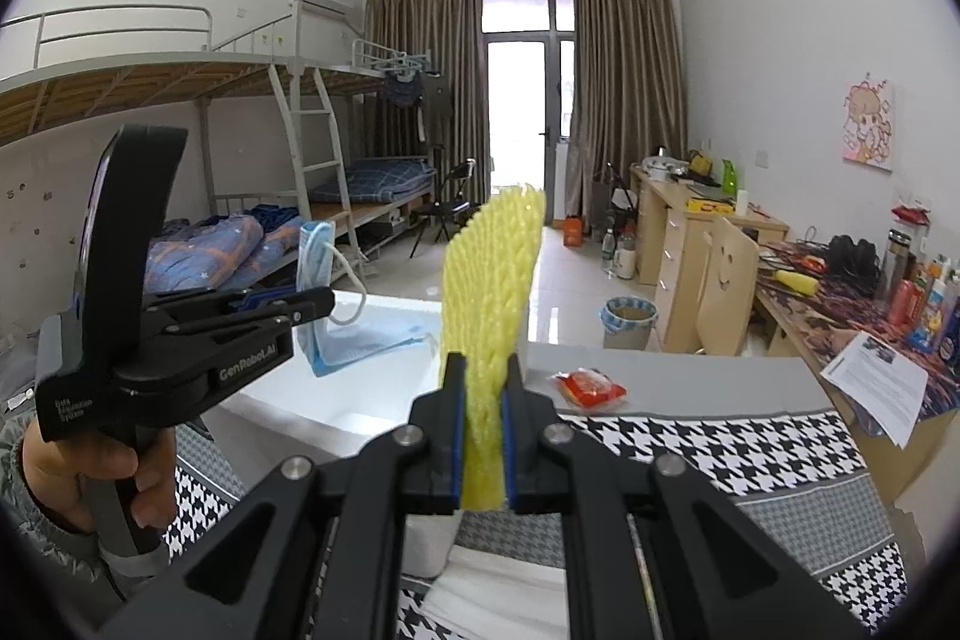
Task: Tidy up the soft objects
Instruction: 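Lower the blue mask into the foam box and open the left tool, then lower the yellow foam net into the foam box and open the right tool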
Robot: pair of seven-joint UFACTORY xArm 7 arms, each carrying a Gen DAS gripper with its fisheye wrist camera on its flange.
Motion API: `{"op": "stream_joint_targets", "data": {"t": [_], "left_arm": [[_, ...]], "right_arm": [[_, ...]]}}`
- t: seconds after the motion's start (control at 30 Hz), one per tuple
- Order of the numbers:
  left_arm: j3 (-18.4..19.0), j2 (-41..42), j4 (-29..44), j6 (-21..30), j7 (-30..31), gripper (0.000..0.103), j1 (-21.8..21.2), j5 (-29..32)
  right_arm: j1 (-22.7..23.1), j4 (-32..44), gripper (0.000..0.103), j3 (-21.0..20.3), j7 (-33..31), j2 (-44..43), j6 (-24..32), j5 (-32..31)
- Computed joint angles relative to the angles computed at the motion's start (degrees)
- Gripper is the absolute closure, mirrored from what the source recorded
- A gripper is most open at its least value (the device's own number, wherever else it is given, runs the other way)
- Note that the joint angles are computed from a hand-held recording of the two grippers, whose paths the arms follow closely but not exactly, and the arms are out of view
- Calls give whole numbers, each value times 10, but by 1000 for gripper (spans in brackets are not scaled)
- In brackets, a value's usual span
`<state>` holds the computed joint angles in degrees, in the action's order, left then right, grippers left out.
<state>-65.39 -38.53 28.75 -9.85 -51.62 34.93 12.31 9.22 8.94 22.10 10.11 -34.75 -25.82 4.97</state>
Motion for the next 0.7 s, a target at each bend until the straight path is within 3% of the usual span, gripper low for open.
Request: {"op": "stream_joint_targets", "data": {"t": [0.23,0.3,0.37,0.4,0.47,0.53,0.7], "left_arm": [[-18,0,16,23,-9,92,22,6],[-20,0,18,23,-13,84,32,11],[-21,-6,17,20,-19,57,35,10],[-23,-16,16,22,-23,48,37,10],[-25,-38,11,16,-35,16,39,7],[-25,-60,6,14,-42,4,37,6],[-22,-79,-3,11,-52,1,31,7]], "right_arm": [[5,3,90,-2,6,-2,9,-2],[3,4,90,-2,7,-2,10,-3],[3,5,90,-2,9,-2,11,-3],[1,6,90,1,10,-3,13,-3],[-4,7,90,4,9,-2,12,-3],[-6,8,90,2,7,1,9,-5],[-14,12,90,10,7,7,9,1]]}}
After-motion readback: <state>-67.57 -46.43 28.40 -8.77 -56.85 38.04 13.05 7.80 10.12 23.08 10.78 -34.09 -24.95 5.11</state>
